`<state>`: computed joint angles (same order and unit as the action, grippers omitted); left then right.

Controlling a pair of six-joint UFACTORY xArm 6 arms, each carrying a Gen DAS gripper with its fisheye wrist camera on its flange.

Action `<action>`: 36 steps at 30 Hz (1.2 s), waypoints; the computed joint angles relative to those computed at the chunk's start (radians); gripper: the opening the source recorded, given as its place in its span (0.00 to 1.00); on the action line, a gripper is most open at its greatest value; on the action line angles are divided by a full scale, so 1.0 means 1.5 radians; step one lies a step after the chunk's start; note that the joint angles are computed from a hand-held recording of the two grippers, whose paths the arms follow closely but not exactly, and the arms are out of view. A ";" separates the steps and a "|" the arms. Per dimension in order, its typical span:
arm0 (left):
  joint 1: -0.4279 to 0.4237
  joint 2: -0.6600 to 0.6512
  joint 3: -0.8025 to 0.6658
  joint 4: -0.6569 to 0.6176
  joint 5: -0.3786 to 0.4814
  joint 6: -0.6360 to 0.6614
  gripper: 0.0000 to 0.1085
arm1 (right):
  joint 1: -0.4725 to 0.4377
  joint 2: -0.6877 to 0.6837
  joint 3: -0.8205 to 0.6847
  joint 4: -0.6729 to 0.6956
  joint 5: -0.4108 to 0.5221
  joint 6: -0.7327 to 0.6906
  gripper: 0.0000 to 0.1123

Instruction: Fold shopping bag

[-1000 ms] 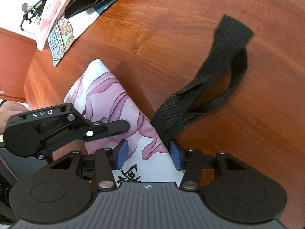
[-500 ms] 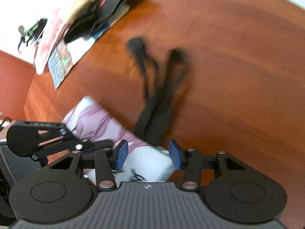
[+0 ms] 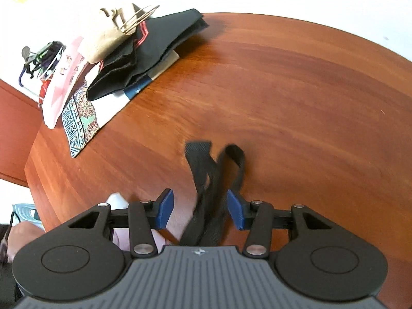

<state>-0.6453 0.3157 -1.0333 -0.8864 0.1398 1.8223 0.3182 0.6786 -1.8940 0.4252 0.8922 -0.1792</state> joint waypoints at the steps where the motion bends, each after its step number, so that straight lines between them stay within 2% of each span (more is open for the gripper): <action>1: -0.002 0.002 -0.001 -0.002 -0.003 -0.001 0.21 | 0.004 0.028 -0.044 -0.017 0.015 0.012 0.42; 3: -0.007 0.004 -0.001 -0.006 -0.010 -0.008 0.21 | 0.007 0.066 -0.102 -0.032 0.037 0.024 0.39; 6: -0.009 -0.001 0.007 -0.018 -0.016 -0.007 0.22 | 0.010 0.121 -0.187 -0.044 0.071 0.035 0.28; 7: -0.010 -0.004 0.012 -0.027 -0.018 -0.001 0.22 | 0.011 0.136 -0.211 -0.045 0.083 0.037 0.17; 10: -0.016 -0.004 0.015 -0.046 -0.027 0.003 0.22 | 0.008 0.137 -0.215 -0.040 0.089 0.029 0.12; 13: -0.020 -0.004 0.015 -0.075 -0.032 0.012 0.22 | -0.002 0.100 -0.158 -0.018 0.077 0.014 0.10; 15: 0.005 -0.016 0.020 -0.106 -0.015 0.047 0.22 | -0.009 0.068 -0.112 -0.009 0.069 0.003 0.09; 18: 0.023 -0.026 0.020 -0.132 0.006 0.055 0.22 | -0.018 0.018 -0.038 -0.016 0.053 -0.008 0.09; 22: 0.049 -0.033 0.002 -0.175 0.058 0.057 0.22 | -0.030 -0.034 0.041 -0.041 0.032 -0.012 0.08; 27: 0.082 -0.075 0.008 -0.240 0.141 0.052 0.21 | -0.042 -0.098 0.161 -0.055 -0.025 -0.020 0.08; 29: 0.108 -0.076 -0.007 -0.240 0.178 0.021 0.21 | -0.044 -0.116 0.200 -0.048 -0.052 -0.018 0.08; 31: 0.114 -0.070 -0.014 -0.229 0.186 -0.026 0.21 | -0.047 -0.131 0.237 -0.038 -0.078 -0.018 0.08; 36: 0.132 -0.024 -0.066 -0.131 0.206 -0.186 0.21 | -0.046 -0.189 0.341 0.021 -0.145 -0.040 0.08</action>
